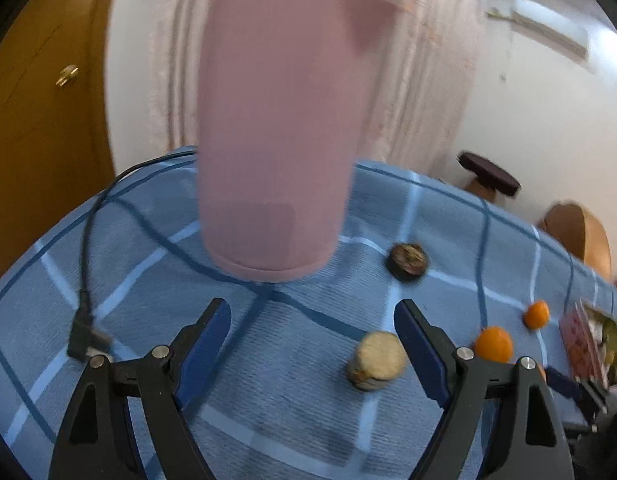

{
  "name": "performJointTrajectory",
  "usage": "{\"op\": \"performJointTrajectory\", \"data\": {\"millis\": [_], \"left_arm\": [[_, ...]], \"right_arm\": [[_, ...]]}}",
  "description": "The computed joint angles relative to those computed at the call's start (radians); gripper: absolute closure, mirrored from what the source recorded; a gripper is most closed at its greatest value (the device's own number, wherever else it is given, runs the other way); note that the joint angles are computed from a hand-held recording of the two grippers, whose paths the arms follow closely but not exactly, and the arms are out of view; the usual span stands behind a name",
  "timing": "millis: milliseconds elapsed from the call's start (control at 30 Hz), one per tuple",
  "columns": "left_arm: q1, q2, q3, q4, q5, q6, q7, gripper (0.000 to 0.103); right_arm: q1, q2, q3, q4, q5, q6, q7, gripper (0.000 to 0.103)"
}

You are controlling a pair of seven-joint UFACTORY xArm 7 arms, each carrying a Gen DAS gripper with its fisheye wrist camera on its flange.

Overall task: Organize fruits
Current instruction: 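Grasp a beige disc with the left gripper while the right grasps the large orange, then lift and carry the beige disc and large orange toward the pink tin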

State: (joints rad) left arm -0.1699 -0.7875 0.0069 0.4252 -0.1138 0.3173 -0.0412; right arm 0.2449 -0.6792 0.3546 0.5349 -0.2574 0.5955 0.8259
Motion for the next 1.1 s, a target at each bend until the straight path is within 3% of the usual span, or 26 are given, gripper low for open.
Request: {"op": "performJointTrajectory", "data": {"millis": [133,200,233,300,400,467,500,600,700,800,933,1100], "left_arm": [[-0.043,0.021,-0.013,0.011,0.015,0.024,0.044,0.018],[-0.052,0.038,-0.024,0.018,0.023,0.039,0.059,0.018],[-0.044,0.048,-0.041,0.021,0.034,0.044,0.058,0.018],[-0.017,0.068,-0.080,0.031,0.063,0.064,0.042,0.018],[-0.039,0.084,-0.052,0.042,0.049,0.089,0.052,0.019],[-0.058,0.101,-0.021,0.054,0.022,0.110,0.067,0.033],[-0.063,0.113,-0.011,0.062,0.010,0.124,0.073,0.045],[-0.078,0.117,0.015,0.068,-0.032,0.146,0.102,0.051],[-0.114,0.103,0.050,0.061,-0.082,0.142,0.157,0.068],[-0.099,0.061,0.030,0.032,-0.095,0.099,0.156,0.068],[-0.069,-0.024,-0.011,-0.039,-0.094,-0.030,0.106,0.068],[-0.030,-0.079,-0.086,-0.087,-0.027,-0.149,0.021,0.068]], "right_arm": [[0.001,0.031,0.010,0.023,-0.010,0.031,-0.006,0.029],[0.009,0.028,0.010,0.019,-0.019,0.022,-0.011,0.047],[0.015,0.027,0.009,0.017,-0.019,0.016,-0.014,0.051],[0.009,0.024,0.029,0.020,-0.031,0.031,0.001,0.052],[0.030,-0.007,0.007,-0.009,-0.011,0.017,0.010,0.052],[0.036,-0.034,-0.014,-0.034,0.013,-0.012,0.019,0.052],[0.039,-0.052,-0.020,-0.045,0.025,-0.018,0.023,0.052],[0.034,-0.124,-0.030,-0.100,0.054,-0.076,0.051,0.052],[0.019,-0.175,-0.023,-0.138,0.068,-0.135,0.071,0.052],[0.008,-0.228,-0.012,-0.172,0.073,-0.192,0.081,0.052],[-0.015,-0.259,0.013,-0.190,0.076,-0.252,0.087,0.052],[-0.106,-0.312,0.121,-0.162,0.013,-0.213,0.115,0.052]]}}
